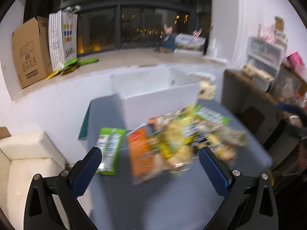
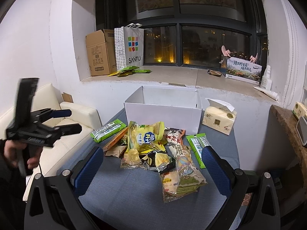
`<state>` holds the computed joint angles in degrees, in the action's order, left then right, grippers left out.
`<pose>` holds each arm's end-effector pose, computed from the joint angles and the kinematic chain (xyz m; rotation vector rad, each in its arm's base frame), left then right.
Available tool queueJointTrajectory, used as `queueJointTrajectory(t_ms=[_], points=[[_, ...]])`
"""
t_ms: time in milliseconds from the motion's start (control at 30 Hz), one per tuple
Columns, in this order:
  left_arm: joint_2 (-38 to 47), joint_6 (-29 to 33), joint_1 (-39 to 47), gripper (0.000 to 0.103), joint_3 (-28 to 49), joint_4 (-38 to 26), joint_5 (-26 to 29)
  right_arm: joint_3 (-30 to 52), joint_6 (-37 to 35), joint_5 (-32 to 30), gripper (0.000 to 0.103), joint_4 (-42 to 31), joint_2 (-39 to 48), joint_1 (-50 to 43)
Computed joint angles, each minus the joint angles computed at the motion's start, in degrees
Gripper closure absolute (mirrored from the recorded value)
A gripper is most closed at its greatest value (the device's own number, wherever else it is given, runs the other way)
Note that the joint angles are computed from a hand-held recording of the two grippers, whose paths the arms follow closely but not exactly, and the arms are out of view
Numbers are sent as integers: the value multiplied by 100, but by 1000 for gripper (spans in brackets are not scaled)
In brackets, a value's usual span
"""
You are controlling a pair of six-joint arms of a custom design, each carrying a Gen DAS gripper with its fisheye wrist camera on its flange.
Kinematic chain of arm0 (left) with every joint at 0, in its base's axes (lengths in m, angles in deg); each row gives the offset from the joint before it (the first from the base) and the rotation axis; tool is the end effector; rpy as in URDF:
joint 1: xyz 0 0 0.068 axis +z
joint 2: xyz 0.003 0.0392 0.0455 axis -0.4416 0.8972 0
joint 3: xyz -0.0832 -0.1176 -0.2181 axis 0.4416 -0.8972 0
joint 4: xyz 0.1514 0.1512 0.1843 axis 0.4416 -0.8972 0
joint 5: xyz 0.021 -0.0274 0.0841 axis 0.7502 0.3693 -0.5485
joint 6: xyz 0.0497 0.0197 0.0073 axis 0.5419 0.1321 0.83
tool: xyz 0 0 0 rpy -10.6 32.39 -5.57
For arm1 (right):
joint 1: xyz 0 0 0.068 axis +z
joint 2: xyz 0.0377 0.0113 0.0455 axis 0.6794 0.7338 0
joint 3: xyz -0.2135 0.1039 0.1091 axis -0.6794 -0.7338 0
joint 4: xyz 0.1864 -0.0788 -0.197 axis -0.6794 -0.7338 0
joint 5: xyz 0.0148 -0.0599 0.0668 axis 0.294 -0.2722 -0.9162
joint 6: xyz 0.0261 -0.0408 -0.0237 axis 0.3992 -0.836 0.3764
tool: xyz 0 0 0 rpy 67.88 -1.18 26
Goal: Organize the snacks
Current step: 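Grasp a green stick pack with the left tool while the right tool grasps another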
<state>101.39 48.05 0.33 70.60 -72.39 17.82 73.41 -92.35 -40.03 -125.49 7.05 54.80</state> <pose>0.1613 0.0639 0.2582 0.0985 2.2886 -0.0871 0.1463 0.0436 0.2826 -0.5995 2.0920 0.4060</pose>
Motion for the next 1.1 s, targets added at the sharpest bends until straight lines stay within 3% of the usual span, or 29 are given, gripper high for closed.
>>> queueJointTrajectory(t_ms=[100,267,467,700,800,833,867,933,1033,1100], points=[[1487,636,338,0,221,624,-11,-37,16,29,0,40,36,26],[3978,947,488,0,1067,1215,-96,-114,17,143,0,123,159,86],[5338,703,60,0,1555,1931,-860,-125,15,196,0,295,551,-53],[5997,548,-149,2,1765,2365,-1384,-194,-4,83,0,498,916,-319],[6140,517,-50,16,1950,2212,-1198,-234,55,-64,0,613,1115,-418],[6084,506,-25,31,1874,2334,-1191,-246,59,-79,0,634,1155,-430],[6079,479,2,36,1870,2346,-1156,-266,46,-107,0,651,1177,-443],[5991,512,14,41,1755,2465,-1160,-327,7,-204,0,722,1175,-503],[5566,466,29,41,1451,2661,-1340,-320,-124,-414,0,837,1367,-702],[5082,367,168,41,1186,2674,-1015,-215,-201,-451,0,934,1635,-858]])
